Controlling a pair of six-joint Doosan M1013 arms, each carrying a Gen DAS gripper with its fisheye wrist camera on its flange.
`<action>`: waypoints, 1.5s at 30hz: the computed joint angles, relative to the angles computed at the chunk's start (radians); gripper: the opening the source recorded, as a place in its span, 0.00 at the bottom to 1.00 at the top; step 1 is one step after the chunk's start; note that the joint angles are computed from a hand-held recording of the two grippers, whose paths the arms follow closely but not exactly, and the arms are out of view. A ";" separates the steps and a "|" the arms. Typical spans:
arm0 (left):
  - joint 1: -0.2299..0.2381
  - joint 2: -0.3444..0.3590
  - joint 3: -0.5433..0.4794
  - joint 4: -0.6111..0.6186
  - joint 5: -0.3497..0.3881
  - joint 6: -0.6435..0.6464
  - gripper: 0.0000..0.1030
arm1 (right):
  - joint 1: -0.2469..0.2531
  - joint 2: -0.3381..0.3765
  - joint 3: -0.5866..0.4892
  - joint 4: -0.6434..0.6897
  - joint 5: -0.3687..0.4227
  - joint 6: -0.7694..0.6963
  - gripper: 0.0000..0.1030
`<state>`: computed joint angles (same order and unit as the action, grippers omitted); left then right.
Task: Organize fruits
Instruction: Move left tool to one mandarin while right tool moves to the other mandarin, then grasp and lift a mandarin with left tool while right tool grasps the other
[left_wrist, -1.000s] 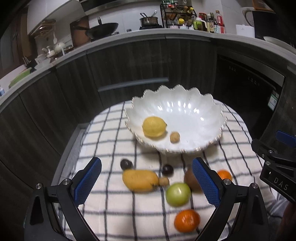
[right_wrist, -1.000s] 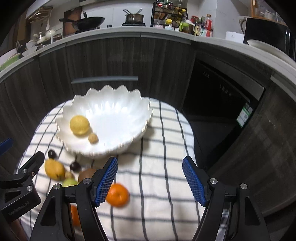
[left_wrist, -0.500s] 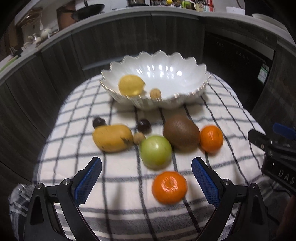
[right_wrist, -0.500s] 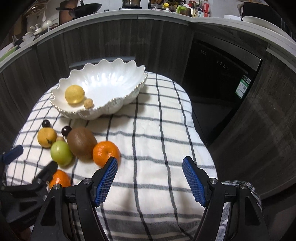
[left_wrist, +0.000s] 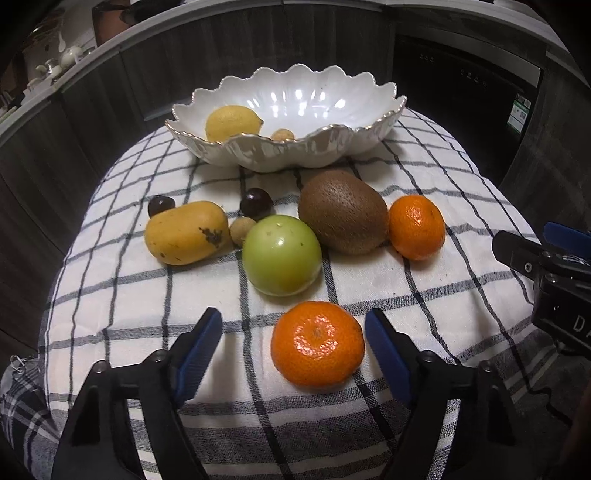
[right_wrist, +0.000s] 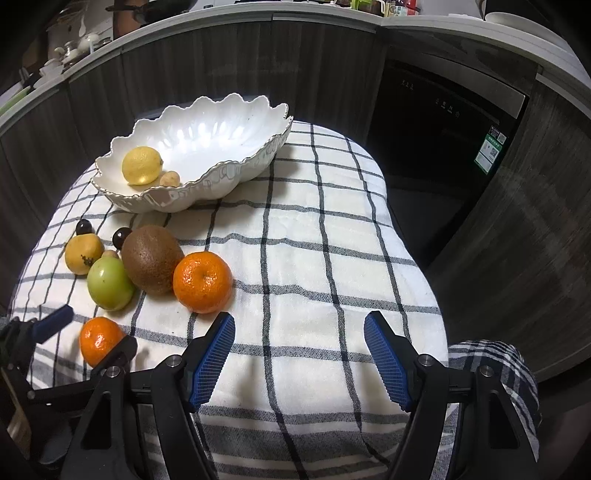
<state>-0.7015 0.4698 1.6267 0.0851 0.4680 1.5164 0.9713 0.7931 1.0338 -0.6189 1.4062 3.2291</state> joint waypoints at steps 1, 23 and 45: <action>0.000 0.001 0.000 -0.007 0.000 0.008 0.71 | 0.000 0.000 0.001 0.002 -0.002 0.001 0.71; 0.024 -0.027 0.010 -0.057 -0.033 0.062 0.43 | -0.011 0.005 -0.016 -0.001 -0.056 -0.059 0.71; -0.002 -0.008 -0.031 0.239 0.002 -0.345 0.43 | -0.109 0.010 -0.004 0.248 -0.338 -0.643 0.70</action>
